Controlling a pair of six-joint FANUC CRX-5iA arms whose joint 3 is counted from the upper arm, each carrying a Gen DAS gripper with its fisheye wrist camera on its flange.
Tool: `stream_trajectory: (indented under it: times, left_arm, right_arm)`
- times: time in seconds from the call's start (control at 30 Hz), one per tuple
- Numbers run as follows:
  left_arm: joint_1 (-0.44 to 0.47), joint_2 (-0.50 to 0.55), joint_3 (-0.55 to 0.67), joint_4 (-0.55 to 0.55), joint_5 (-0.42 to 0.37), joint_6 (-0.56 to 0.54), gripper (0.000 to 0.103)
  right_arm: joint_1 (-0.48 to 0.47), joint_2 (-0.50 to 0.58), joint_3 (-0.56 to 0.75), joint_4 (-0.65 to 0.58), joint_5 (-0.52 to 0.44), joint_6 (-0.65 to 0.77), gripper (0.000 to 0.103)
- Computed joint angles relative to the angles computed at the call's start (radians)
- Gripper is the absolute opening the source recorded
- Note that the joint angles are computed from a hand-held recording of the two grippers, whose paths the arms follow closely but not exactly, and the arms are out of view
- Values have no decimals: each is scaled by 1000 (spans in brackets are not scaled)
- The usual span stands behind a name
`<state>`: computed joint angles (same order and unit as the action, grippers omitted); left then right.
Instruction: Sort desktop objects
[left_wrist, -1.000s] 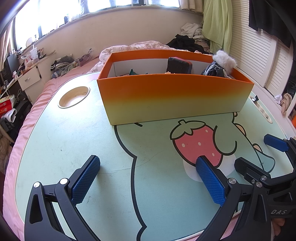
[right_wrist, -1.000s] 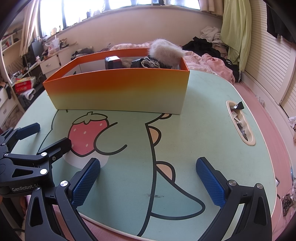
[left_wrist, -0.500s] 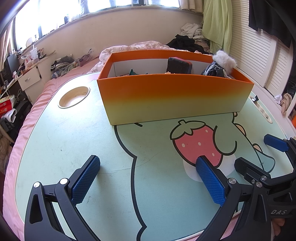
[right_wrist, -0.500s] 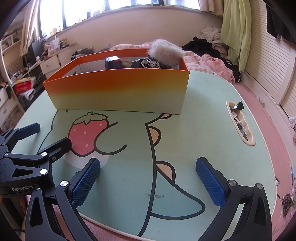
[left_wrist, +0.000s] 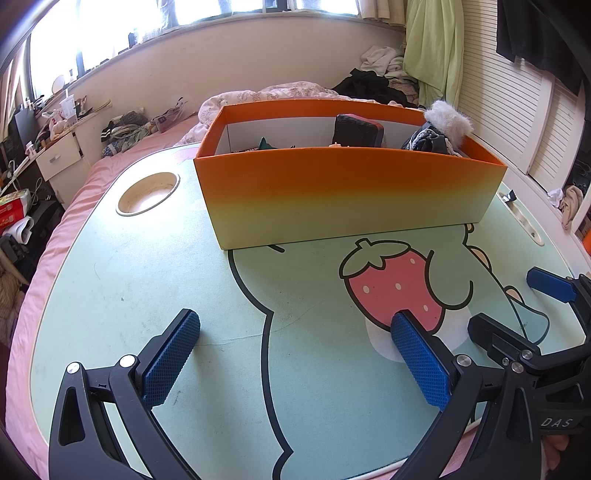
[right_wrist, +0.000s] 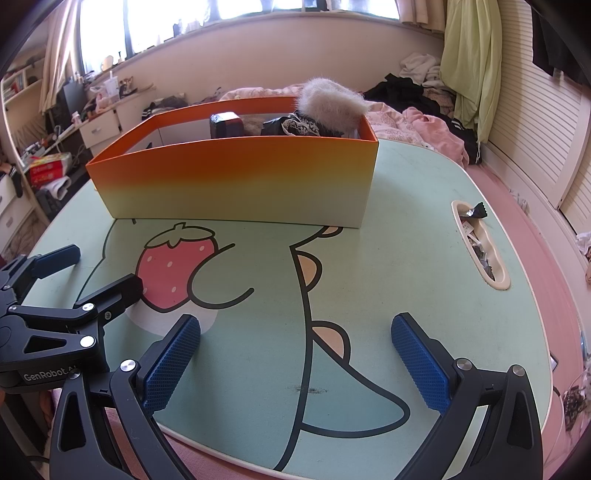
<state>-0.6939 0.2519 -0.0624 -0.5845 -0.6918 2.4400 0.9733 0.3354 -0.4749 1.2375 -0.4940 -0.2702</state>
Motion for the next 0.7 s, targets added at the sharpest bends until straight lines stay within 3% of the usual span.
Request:
stream_trajectory:
  times: [0.4,0.7]
  left_arm:
    - [-1,-7,-9,3,0,-3,103]
    - [13,-23,-31,43,33,-75,103]
  right_arm:
    - [0,-1,-1,1,0,-1,103]
    - [3,-1,0,3,-2,-2,103]
